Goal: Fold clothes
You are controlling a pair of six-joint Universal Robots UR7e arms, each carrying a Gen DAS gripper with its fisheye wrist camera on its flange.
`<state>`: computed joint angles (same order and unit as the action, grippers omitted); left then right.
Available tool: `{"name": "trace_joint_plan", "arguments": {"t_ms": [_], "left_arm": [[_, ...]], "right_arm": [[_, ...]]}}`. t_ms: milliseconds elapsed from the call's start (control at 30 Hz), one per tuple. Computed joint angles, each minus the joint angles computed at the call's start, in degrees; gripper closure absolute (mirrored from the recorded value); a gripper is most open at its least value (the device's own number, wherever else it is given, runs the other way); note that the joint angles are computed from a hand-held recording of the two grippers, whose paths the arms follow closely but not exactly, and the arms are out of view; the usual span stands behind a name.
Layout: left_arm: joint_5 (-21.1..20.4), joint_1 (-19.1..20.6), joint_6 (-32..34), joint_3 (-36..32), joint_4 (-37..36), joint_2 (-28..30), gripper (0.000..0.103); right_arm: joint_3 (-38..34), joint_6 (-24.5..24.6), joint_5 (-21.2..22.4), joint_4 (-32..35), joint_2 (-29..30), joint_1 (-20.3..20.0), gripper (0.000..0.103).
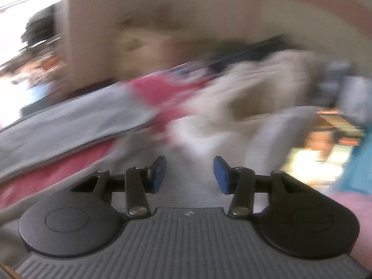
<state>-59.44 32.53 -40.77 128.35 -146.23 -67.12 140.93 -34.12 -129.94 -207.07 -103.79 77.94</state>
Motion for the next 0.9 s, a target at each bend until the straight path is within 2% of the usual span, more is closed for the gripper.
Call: {"name": "trace_joint_plan", "arguments": {"t_ms": [33, 100, 133, 200, 333, 367, 433, 500, 600, 667, 700, 733, 767, 833, 900], "left_arm": [[0.57, -0.20, 0.33, -0.01, 0.24, 0.00, 0.039], [1.63, -0.58, 0.96, -0.04, 0.73, -0.01, 0.040], [1.87, -0.67, 1.20, -0.10, 0.99, -0.05, 0.040], [2.35, -0.82, 1.64, -0.22, 1.50, -0.11, 0.040], [2.71, -0.69, 1.80, -0.56, 1.86, 0.21, 0.040], [2.75, -0.67, 1.78, -0.63, 1.86, 0.39, 0.040], [2.77, -0.66, 1.98, -0.65, 1.75, 0.58, 0.039], [2.75, -0.68, 2.18, -0.59, 1.71, 0.55, 0.039], [2.41, -0.55, 1.96, -0.50, 1.88, 0.14, 0.039], [2.38, -0.56, 1.95, -0.40, 1.76, 0.02, 0.039], [2.36, -0.57, 1.95, -0.34, 1.68, -0.02, 0.039], [2.33, -0.57, 1.94, -0.27, 1.57, -0.05, 0.039], [2.30, -0.56, 1.98, -0.20, 1.43, -0.10, 0.039], [2.21, -0.51, 2.03, -0.09, 1.18, -0.12, 0.039], [2.18, -0.47, 2.22, -0.14, 1.15, 0.02, 0.039]], "right_arm": [[-0.52, 2.06, 2.54, 5.10, -0.73, -1.23, 0.064], [-2.86, 6.14, 7.56, 14.97, -0.81, -4.17, 0.086], [-4.99, 8.01, 8.69, 17.73, 0.69, -5.32, 0.089], [-8.35, 11.05, 10.27, 21.51, 2.36, -6.88, 0.090], [-13.57, 22.41, 14.40, 30.87, 0.73, -7.90, 0.087], [-15.85, 24.27, 14.24, 33.48, 1.58, -7.71, 0.083], [-20.15, 25.60, 10.74, 37.77, 3.73, -6.25, 0.071], [-24.01, 27.01, 6.86, 41.56, 6.65, -4.87, 0.055], [-28.59, 28.64, 2.66, 47.31, 10.74, -4.20, 0.054], [-30.54, 30.16, -0.04, 51.44, 12.87, -4.15, 0.060], [-30.85, 30.52, -1.33, 52.10, 13.67, -4.34, 0.081], [-30.73, 30.41, -2.61, 51.37, 14.50, -4.54, 0.095], [-29.68, 30.45, -4.04, 48.24, 14.41, -4.18, 0.100], [-27.28, 29.04, -6.74, 39.54, 14.79, -3.57, 0.100], [-25.00, 23.11, -7.30, 29.24, 15.95, -2.90, 0.100]]}}
